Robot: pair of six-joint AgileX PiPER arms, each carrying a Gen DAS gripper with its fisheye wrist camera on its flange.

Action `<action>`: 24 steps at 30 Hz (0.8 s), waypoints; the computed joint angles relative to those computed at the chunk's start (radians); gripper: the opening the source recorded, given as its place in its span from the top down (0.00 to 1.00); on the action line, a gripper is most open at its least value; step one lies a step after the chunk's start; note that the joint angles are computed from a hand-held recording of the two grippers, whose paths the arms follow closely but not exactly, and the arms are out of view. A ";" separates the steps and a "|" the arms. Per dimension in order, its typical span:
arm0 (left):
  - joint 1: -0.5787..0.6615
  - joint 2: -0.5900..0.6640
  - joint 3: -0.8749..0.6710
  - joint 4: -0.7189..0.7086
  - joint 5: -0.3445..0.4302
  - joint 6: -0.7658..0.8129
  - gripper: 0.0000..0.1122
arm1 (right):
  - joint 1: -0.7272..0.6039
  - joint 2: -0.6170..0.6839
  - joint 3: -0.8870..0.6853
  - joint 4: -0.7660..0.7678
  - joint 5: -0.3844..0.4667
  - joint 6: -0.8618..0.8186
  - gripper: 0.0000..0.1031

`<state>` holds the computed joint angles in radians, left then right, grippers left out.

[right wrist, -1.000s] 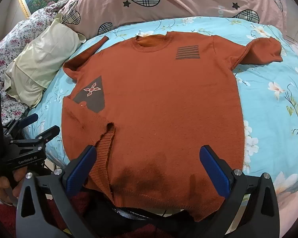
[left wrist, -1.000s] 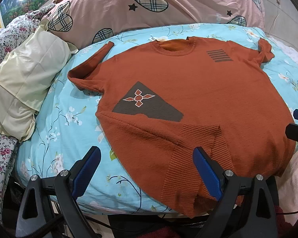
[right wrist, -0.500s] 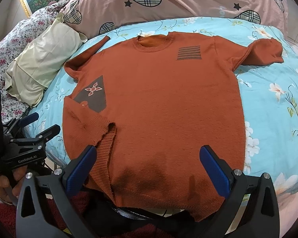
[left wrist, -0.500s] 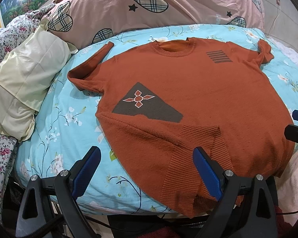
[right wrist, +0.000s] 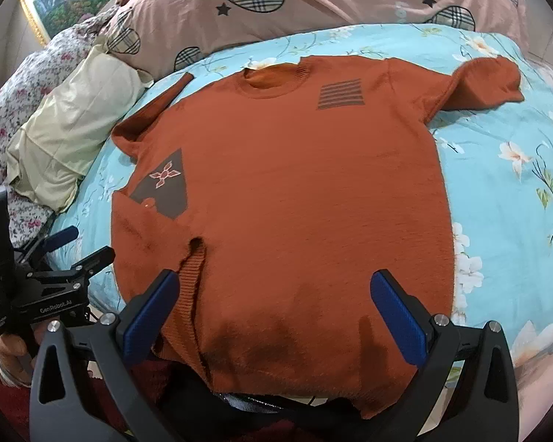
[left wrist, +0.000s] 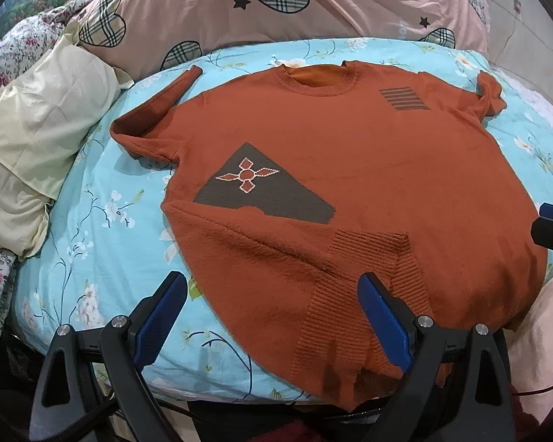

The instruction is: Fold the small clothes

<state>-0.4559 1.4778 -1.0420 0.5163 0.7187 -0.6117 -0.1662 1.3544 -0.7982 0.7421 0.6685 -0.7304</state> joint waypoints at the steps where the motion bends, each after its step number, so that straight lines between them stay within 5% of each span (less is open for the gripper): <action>1: 0.001 0.006 -0.001 0.003 -0.003 -0.002 0.16 | -0.010 0.009 -0.003 0.012 0.005 -0.011 0.00; 16: 0.064 0.146 -0.127 -0.102 -0.035 0.117 0.16 | -0.145 0.149 -0.135 0.102 0.026 -0.099 0.00; 24: 0.151 0.232 -0.261 -0.299 -0.035 0.283 0.16 | -0.282 0.351 -0.455 0.043 0.041 -0.005 0.01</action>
